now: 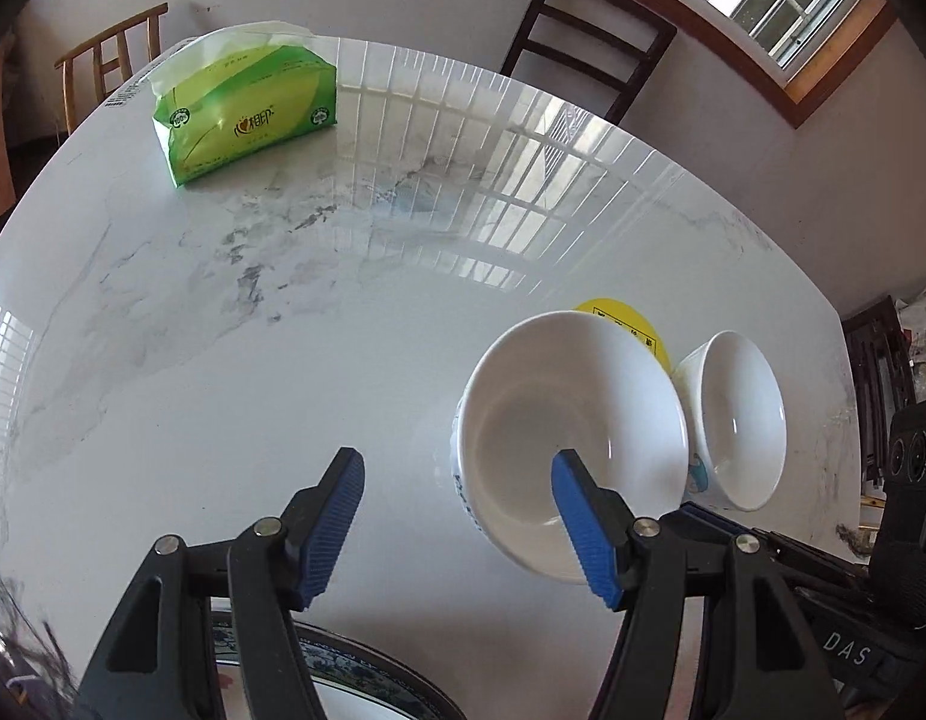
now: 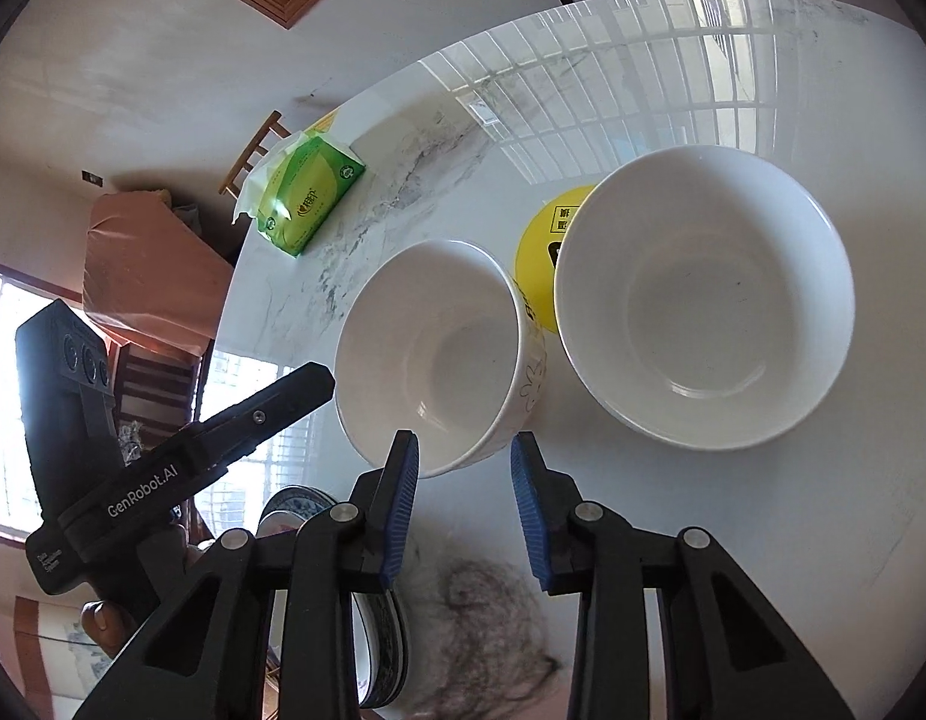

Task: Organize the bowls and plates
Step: 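Move both tools to the floral white bowl and close on its rim, then lift the floral white bowl with both tools toward the pink bowl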

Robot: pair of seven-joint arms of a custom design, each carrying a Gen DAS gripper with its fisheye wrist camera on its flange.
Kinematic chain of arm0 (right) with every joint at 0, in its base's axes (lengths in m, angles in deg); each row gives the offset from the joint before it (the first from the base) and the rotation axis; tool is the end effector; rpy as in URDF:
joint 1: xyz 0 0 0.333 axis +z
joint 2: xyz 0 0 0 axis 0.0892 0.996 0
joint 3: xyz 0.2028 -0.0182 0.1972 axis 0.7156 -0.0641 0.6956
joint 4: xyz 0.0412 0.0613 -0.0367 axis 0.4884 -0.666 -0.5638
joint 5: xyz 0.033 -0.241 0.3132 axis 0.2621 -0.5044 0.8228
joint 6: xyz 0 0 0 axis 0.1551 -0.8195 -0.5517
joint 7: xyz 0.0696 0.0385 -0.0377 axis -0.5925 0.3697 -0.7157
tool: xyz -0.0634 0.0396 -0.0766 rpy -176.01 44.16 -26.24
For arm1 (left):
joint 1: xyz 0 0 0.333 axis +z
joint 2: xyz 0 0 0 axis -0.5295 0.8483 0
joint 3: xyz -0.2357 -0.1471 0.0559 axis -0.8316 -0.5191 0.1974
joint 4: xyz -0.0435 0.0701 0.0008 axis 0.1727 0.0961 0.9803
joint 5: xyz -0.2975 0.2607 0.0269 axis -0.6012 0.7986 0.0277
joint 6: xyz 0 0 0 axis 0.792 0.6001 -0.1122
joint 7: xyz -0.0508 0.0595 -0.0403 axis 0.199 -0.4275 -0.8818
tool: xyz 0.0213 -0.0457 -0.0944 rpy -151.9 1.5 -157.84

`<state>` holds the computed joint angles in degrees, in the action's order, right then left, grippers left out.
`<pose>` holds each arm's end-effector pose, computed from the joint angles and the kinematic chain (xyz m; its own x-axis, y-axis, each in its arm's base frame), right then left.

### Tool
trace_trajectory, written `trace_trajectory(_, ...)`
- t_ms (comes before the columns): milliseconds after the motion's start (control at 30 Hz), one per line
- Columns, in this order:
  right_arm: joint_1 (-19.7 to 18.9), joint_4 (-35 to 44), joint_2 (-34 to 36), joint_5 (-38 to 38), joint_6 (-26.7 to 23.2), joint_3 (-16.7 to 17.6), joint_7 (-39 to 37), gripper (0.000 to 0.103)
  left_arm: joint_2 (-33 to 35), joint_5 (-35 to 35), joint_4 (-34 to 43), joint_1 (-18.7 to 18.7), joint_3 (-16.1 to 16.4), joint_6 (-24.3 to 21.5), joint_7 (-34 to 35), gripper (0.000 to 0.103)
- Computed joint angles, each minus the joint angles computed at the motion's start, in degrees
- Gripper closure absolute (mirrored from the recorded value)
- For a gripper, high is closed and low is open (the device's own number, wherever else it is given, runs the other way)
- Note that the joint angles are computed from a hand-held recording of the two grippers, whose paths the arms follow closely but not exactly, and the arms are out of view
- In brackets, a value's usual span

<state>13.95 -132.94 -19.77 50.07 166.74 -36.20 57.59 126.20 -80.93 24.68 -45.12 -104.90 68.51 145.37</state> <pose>0.6447 0.2609 0.3645 -0.1713 -0.8018 -0.5725 -0.9468 0.2947 -0.1295 0.7181 -0.3052 0.3705 -0.1386 -0.9611 0.2390 -0.9421 0.0536 -0.3310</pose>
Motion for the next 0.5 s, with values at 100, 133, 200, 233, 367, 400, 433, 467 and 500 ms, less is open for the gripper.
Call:
trace_trajectory(100,0.7,1.5,1.2,-1.6,-0.4,-0.6,1.3,0.077,1.3,1.6,1.9,-1.1,1.0,-0.6,-0.7,0.036)
trace_trajectory(133,0.8,2.0,1.6,-2.0,-0.6,-0.7,1.6,0.077,2.5,1.8,3.8,-1.5,1.1,-1.9,-0.6,0.036)
trace_trajectory(200,1.2,3.2,2.4,-3.6,-1.4,-1.1,2.9,0.077,4.3,2.9,6.9,-2.6,1.9,-3.6,-1.0,0.037)
trace_trajectory(233,1.3,3.8,2.7,-4.3,-1.8,-1.3,3.5,0.077,4.8,3.4,7.7,-3.0,2.3,-4.1,-1.3,0.039)
trace_trajectory(367,1.8,6.0,4.3,-7.2,-3.3,-1.8,5.6,0.077,10.4,1.5,16.2,-3.4,1.8,-9.5,-0.9,0.093)
trace_trajectory(400,1.8,6.3,4.5,-7.7,-3.5,-1.8,5.6,0.077,9.9,1.4,15.0,-3.3,2.1,-8.5,-1.8,0.094)
trace_trajectory(433,1.9,6.7,4.8,-8.3,-3.7,-1.8,5.9,0.078,8.1,1.7,11.8,-3.2,2.5,-6.0,-2.3,0.094)
trace_trajectory(467,1.9,7.1,5.2,-8.7,-3.9,-1.8,6.1,0.079,7.5,2.6,10.7,-3.5,3.0,-4.8,-2.5,0.094)
trace_trajectory(500,1.9,7.8,5.8,-9.0,-4.4,-1.7,6.3,0.081,6.9,3.2,9.8,-3.7,3.2,-4.5,-2.7,0.094)
